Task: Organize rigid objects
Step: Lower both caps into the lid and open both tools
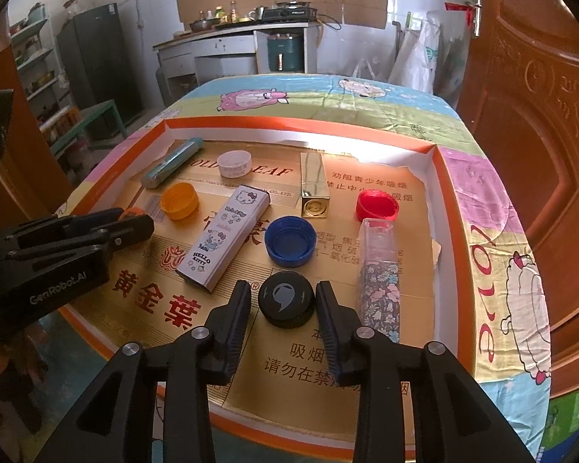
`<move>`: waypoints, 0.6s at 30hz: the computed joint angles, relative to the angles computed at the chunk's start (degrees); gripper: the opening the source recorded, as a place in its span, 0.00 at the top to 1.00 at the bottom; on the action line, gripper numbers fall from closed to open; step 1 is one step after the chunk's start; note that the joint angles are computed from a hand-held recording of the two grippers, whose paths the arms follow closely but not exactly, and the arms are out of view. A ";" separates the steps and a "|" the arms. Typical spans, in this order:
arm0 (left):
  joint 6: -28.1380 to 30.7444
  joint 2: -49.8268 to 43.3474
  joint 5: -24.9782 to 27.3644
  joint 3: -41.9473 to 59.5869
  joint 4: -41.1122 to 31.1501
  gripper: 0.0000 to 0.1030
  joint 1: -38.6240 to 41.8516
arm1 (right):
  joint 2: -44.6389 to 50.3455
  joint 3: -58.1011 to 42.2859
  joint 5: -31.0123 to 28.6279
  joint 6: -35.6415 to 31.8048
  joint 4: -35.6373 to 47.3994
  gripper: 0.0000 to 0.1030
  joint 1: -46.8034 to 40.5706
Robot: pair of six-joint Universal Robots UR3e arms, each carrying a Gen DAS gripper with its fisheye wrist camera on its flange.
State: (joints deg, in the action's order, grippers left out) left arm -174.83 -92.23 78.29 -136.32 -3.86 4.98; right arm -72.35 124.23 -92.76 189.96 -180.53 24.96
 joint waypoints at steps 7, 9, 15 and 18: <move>-0.42 0.91 0.83 0.10 -0.44 0.60 -0.26 | -1.39 0.73 -0.47 0.16 0.05 0.65 0.38; -0.54 1.58 0.89 0.01 -0.80 0.60 -0.16 | -2.20 1.31 -0.68 0.34 0.02 0.65 0.45; -0.58 4.10 1.09 -0.44 -1.73 0.60 -0.38 | -4.77 2.48 -1.38 0.80 0.46 0.65 0.83; -0.55 6.02 1.10 -0.94 -2.49 0.60 -0.46 | -6.40 3.10 -1.90 0.99 1.00 0.65 1.21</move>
